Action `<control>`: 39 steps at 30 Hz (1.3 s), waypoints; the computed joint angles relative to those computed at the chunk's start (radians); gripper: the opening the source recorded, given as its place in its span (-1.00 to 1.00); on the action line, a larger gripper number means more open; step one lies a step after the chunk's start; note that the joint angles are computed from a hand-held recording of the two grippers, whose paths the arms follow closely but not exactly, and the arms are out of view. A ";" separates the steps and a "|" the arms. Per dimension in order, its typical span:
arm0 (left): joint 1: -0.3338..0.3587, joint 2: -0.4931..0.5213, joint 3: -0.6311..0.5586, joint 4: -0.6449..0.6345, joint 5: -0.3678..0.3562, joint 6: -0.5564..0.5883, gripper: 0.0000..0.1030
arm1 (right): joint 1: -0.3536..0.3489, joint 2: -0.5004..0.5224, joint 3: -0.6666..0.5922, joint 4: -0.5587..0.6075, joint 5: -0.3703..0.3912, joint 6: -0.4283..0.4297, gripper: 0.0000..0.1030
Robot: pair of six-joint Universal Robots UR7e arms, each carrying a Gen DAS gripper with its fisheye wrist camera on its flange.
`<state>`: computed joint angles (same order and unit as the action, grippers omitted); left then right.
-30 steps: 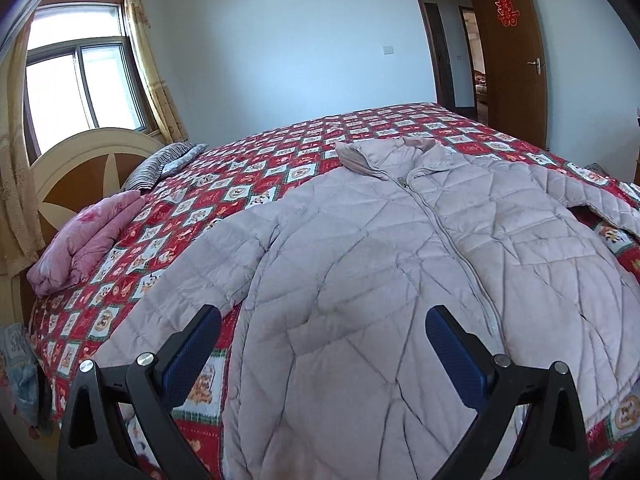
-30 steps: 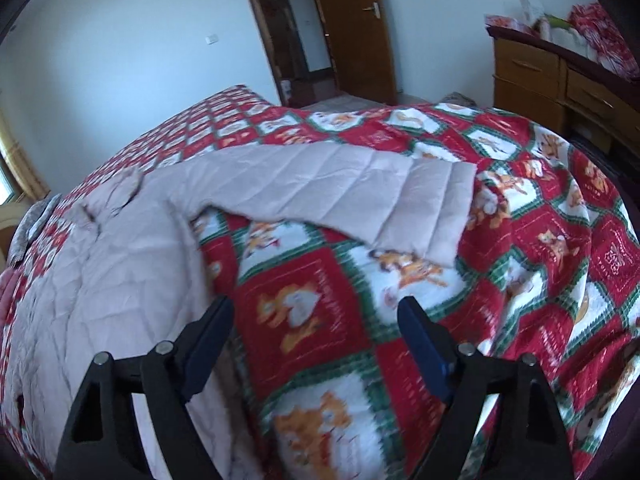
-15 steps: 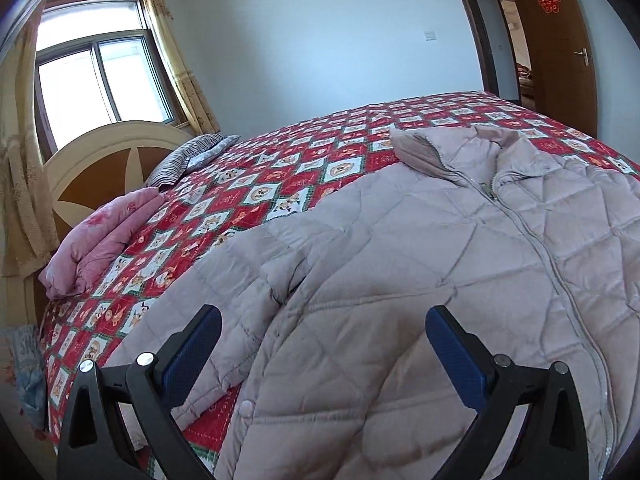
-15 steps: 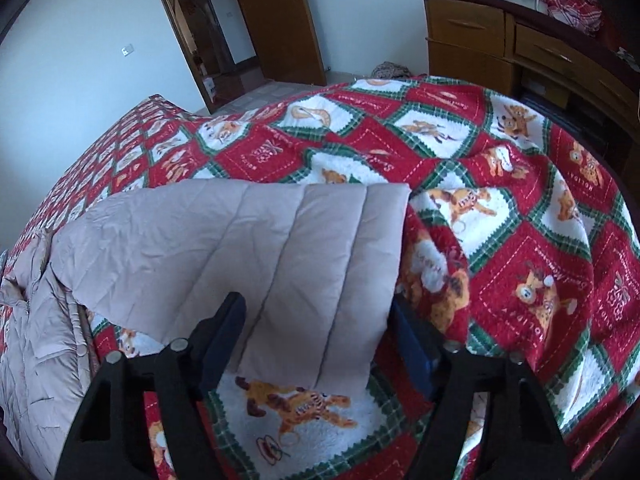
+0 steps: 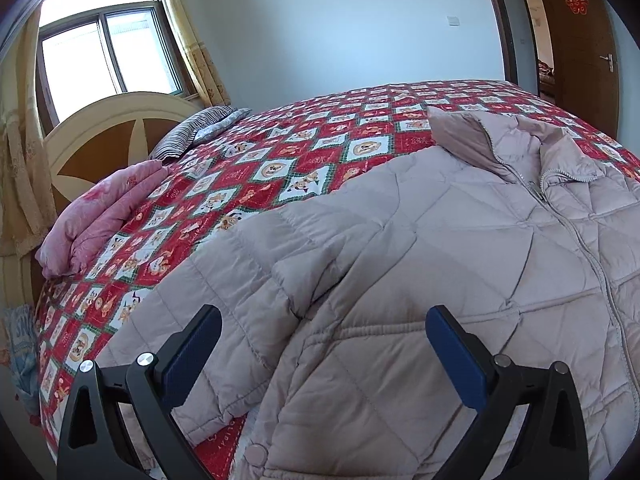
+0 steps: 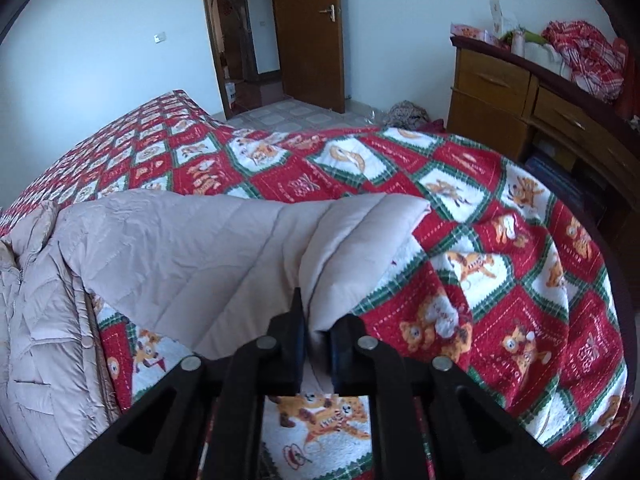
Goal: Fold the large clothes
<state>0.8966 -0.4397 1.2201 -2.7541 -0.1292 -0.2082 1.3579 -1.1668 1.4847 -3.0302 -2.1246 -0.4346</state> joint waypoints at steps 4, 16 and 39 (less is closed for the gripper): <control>0.008 -0.020 -0.009 0.054 -0.029 -0.057 0.98 | 0.049 0.012 0.004 -0.082 0.019 -0.093 -0.77; 0.031 0.037 -0.119 -0.030 0.002 0.113 0.98 | 0.181 0.112 -0.042 -0.117 0.106 -0.283 -0.78; 0.056 0.000 -0.051 -0.016 -0.043 -0.012 0.98 | 0.327 0.317 -0.073 -0.085 0.238 -0.418 -0.79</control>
